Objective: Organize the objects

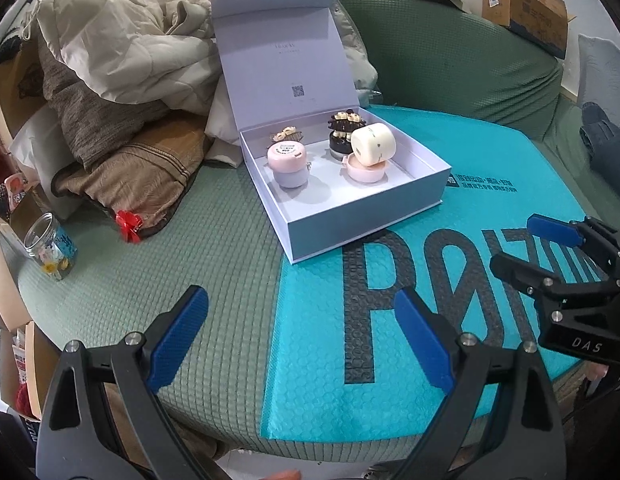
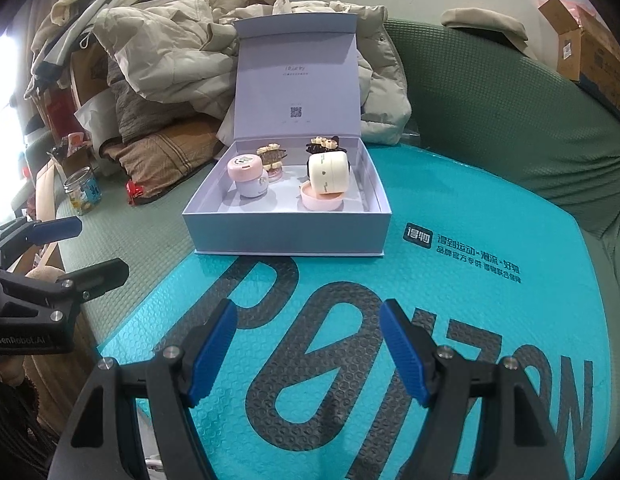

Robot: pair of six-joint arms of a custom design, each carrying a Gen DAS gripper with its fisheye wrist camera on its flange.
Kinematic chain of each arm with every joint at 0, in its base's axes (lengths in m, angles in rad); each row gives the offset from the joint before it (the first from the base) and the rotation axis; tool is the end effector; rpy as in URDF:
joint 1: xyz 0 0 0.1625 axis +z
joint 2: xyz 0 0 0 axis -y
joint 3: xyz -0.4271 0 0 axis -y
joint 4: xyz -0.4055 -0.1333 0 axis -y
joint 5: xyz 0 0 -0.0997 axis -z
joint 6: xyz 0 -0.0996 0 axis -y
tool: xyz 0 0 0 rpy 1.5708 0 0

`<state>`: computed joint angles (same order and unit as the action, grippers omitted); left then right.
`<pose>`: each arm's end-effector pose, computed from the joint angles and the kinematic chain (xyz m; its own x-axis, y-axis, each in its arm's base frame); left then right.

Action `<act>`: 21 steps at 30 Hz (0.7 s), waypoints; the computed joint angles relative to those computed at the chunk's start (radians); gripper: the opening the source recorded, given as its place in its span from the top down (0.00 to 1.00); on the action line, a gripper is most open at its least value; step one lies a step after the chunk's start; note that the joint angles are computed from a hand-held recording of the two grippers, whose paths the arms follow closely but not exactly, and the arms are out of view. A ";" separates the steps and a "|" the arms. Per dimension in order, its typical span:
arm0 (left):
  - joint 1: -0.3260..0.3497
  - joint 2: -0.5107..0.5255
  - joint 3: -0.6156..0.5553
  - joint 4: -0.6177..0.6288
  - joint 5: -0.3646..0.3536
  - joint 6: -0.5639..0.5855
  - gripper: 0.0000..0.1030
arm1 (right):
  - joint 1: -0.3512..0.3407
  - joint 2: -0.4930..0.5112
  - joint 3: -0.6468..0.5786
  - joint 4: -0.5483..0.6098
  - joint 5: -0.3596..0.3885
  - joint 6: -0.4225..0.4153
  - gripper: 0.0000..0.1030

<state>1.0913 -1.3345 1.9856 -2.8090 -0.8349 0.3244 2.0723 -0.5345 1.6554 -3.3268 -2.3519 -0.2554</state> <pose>-0.0745 -0.5771 0.3257 -0.6635 0.2469 -0.7063 0.6283 0.6963 -0.3469 0.3756 -0.5537 0.0171 -0.6990 -0.1543 0.6983 -0.5825 0.6893 -0.4308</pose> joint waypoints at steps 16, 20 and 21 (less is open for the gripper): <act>0.000 0.001 -0.006 0.025 0.007 0.000 0.09 | 0.001 0.007 -0.008 0.015 -0.013 0.008 0.28; -0.001 0.002 -0.005 0.022 0.012 0.001 0.09 | 0.000 0.004 -0.004 0.014 -0.011 0.014 0.28; -0.001 0.002 -0.004 0.022 0.010 0.002 0.09 | 0.000 0.003 -0.003 0.014 -0.011 0.016 0.28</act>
<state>1.0899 -1.3329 1.9813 -2.7874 -0.8244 0.3265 2.0726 -0.5311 1.6529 -3.3126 -2.3625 -0.2394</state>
